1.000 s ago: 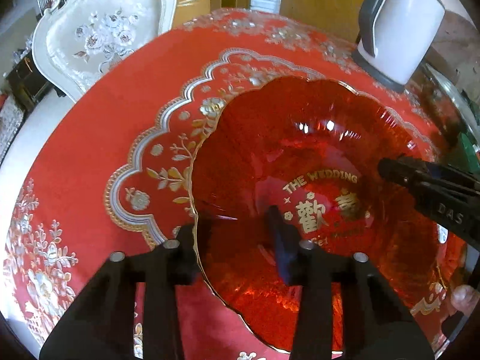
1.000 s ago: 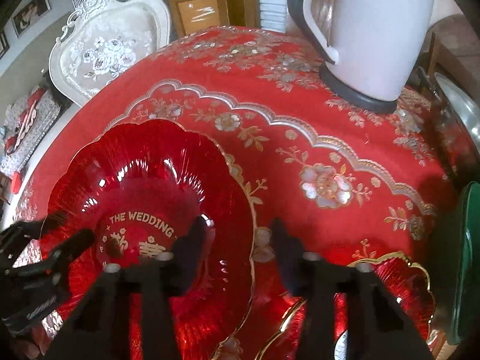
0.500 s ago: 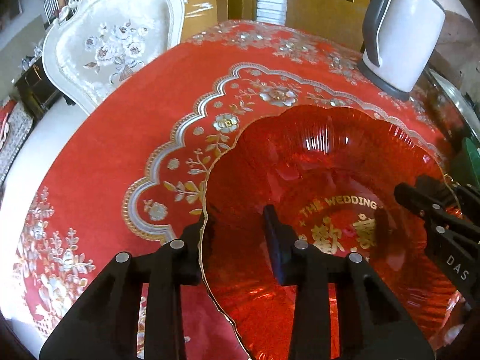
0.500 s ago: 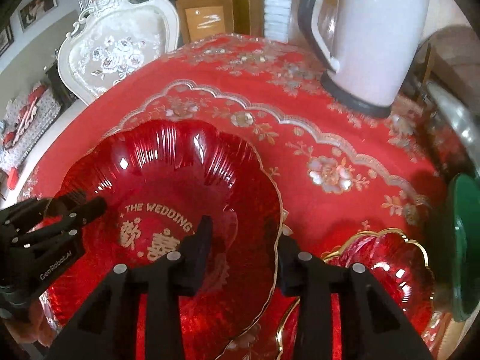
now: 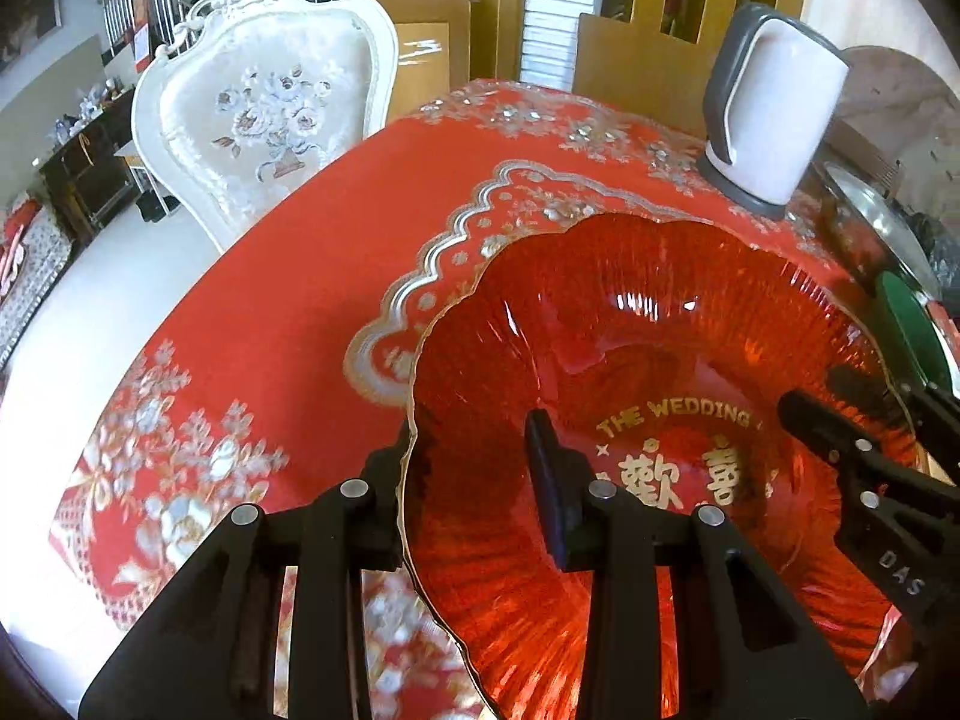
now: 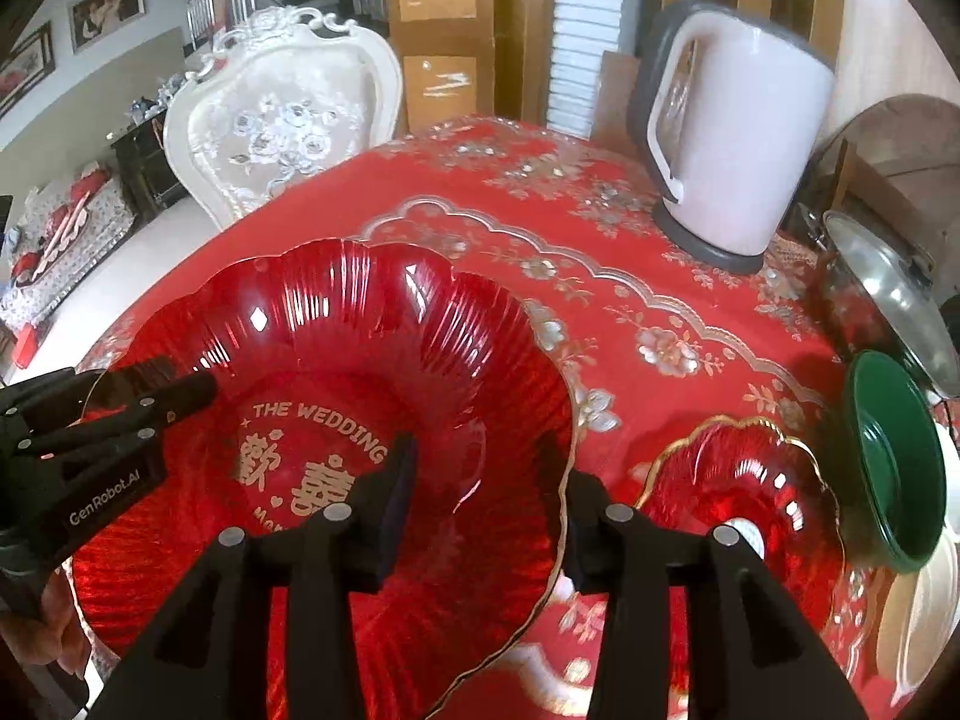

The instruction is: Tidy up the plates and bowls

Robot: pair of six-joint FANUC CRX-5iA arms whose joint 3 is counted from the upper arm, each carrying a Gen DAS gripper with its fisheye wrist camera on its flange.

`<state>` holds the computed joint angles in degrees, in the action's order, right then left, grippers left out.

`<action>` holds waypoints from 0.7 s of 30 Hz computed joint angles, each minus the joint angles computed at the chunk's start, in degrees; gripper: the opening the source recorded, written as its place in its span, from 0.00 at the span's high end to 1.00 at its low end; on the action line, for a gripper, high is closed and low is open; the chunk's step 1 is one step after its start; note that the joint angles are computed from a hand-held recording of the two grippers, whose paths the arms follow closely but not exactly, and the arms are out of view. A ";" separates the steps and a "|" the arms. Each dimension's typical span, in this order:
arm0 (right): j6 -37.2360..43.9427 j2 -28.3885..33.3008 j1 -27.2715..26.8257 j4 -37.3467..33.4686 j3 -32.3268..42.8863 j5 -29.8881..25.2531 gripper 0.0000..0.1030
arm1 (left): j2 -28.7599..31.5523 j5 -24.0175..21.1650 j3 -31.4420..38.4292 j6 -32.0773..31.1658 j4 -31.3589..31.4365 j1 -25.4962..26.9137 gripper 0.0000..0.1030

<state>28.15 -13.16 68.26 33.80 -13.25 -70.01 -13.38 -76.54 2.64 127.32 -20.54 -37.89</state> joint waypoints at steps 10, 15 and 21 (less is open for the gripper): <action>-5.33 -2.45 9.40 -0.03 -3.00 -2.82 0.54 | -7.08 -3.43 -6.57 3.67 -1.86 -3.12 0.68; -6.54 -2.47 11.90 -1.93 -4.43 -2.74 0.54 | -9.05 -3.70 -9.54 5.92 -1.73 -3.61 0.68; -8.20 -2.04 13.51 -2.33 -5.45 -3.22 0.54 | -10.02 -3.06 -11.43 7.00 -1.76 -3.68 0.68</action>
